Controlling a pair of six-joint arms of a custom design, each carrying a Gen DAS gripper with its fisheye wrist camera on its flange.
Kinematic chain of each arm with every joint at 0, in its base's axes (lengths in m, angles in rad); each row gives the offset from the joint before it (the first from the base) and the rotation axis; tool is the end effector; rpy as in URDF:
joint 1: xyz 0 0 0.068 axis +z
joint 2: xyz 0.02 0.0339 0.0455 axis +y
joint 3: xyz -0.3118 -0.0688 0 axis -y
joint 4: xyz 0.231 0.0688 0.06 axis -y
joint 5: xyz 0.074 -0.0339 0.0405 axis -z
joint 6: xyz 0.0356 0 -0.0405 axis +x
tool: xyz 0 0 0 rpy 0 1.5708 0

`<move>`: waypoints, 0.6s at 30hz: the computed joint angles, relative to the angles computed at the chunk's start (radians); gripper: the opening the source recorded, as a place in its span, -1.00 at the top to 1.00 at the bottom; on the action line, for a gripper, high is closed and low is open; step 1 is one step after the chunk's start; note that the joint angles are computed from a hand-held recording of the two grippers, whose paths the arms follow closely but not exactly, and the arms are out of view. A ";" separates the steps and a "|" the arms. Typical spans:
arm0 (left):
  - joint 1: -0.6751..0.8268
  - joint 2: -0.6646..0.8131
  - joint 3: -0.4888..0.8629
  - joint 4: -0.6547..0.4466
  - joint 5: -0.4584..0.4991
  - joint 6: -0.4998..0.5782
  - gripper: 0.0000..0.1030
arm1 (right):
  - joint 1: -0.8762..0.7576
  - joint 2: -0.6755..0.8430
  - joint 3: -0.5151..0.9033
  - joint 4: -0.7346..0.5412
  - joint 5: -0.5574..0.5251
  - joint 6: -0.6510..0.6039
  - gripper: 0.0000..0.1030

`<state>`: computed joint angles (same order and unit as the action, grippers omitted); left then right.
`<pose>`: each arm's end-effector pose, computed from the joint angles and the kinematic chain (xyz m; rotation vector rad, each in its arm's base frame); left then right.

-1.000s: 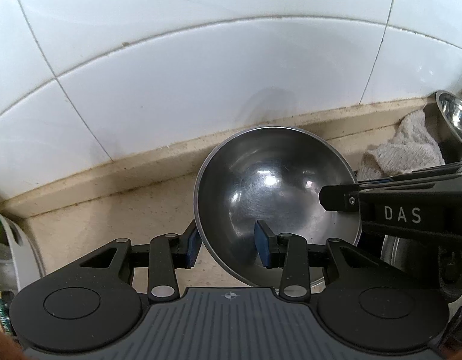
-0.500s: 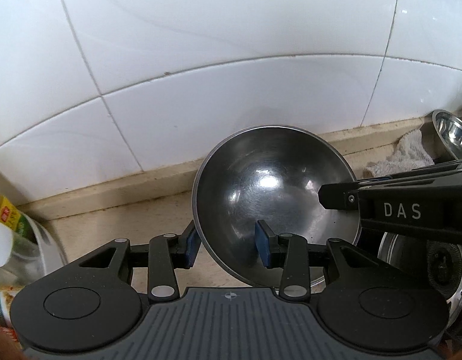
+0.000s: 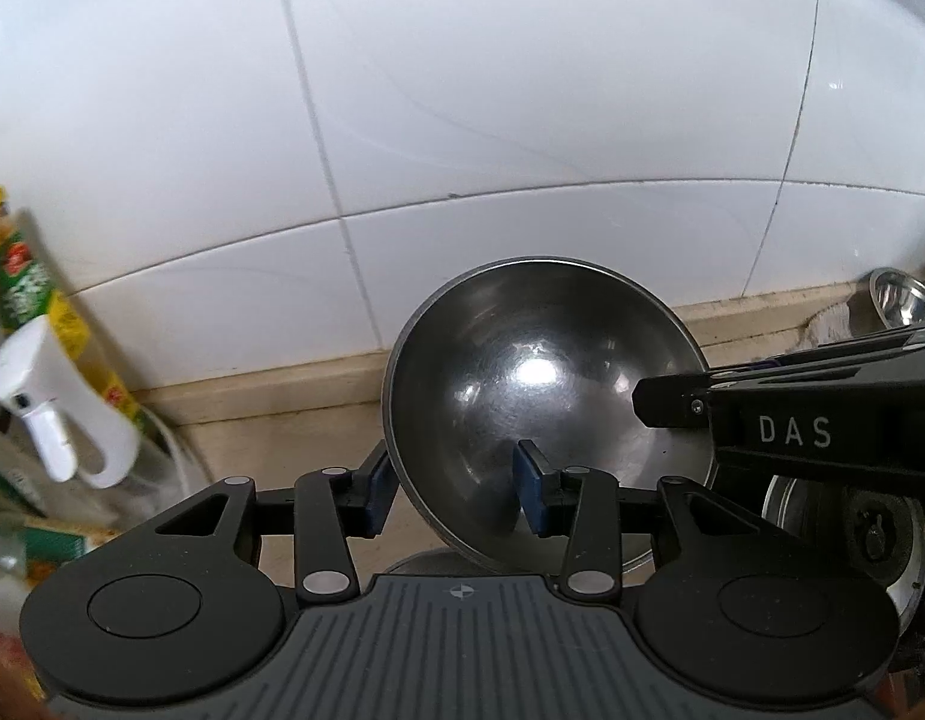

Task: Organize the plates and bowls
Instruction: 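Lift the steel bowl with both grippers and carry it toward the stacked bowls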

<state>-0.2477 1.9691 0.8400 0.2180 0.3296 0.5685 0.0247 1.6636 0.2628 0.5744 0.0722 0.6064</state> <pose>0.3461 -0.0994 0.1326 1.0909 2.1746 -0.2660 0.2213 0.0029 0.1259 0.7220 2.2938 0.2088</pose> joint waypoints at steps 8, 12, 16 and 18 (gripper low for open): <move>0.079 -0.051 -0.043 -0.009 0.047 0.040 0.03 | 0.153 -0.100 0.030 -0.126 0.102 0.064 0.75; 0.125 -0.074 -0.066 -0.014 0.077 0.067 0.02 | 0.212 -0.121 0.040 -0.165 0.136 0.095 0.75; 0.165 -0.089 -0.084 -0.019 0.100 0.097 0.01 | 0.269 -0.125 0.044 -0.192 0.160 0.132 0.75; 0.182 -0.097 -0.101 -0.017 0.109 0.111 0.00 | 0.298 -0.128 0.043 -0.202 0.175 0.153 0.75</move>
